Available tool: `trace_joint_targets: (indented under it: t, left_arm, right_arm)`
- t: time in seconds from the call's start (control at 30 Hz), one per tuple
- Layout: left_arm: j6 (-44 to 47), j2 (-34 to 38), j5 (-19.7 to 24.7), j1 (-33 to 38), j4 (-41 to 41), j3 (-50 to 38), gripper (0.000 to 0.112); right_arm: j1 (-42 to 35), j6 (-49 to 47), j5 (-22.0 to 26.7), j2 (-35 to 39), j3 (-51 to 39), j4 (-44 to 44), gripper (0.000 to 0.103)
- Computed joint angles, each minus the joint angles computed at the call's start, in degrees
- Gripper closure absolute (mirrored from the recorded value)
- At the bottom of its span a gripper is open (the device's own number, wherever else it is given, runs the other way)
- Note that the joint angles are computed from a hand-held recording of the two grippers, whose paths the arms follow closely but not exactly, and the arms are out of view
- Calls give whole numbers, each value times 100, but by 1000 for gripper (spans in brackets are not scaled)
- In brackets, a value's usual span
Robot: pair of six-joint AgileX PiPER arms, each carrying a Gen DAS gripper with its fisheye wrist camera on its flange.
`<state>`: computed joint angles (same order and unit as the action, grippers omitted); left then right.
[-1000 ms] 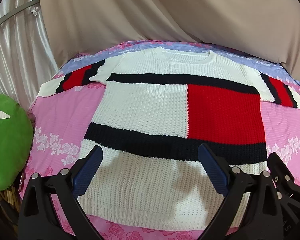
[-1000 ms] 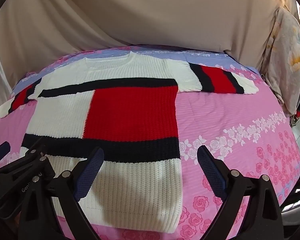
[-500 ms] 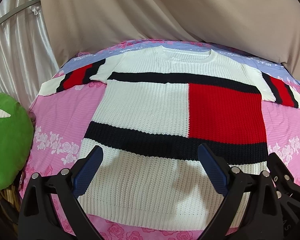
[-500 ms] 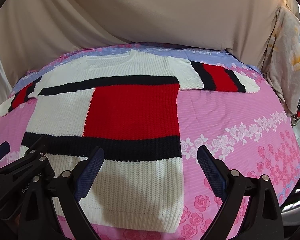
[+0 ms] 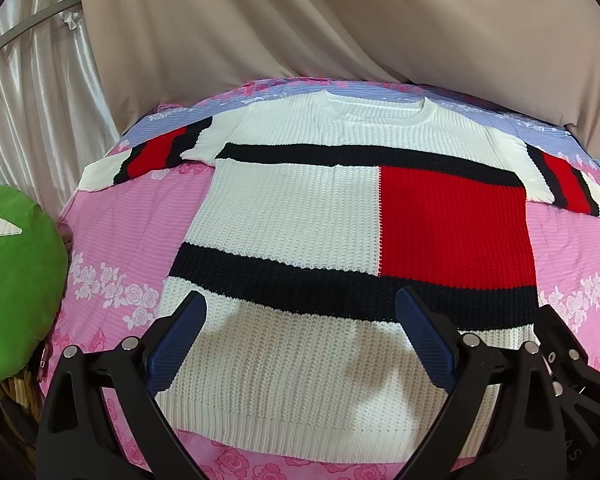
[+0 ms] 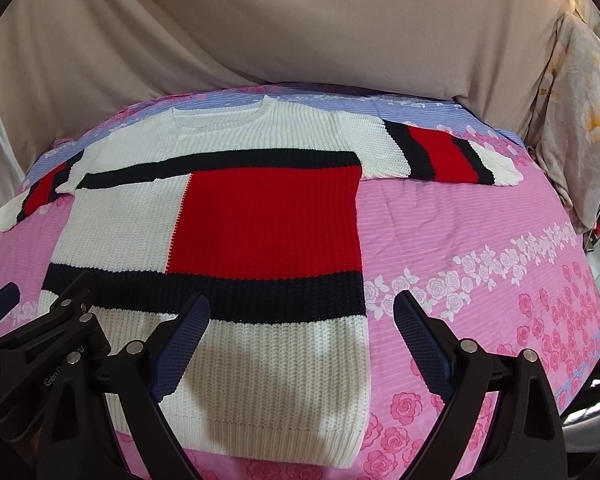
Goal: Fold small clothes
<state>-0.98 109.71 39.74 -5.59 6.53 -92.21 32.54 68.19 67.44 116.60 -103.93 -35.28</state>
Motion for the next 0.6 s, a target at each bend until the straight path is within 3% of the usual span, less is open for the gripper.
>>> trace_joint_targets:
  t: [0.6]
  left_arm:
    - [34,5,39,5,7,-17,20]
  right_arm:
    - [-54,-46,-15,85,-98,54,12]
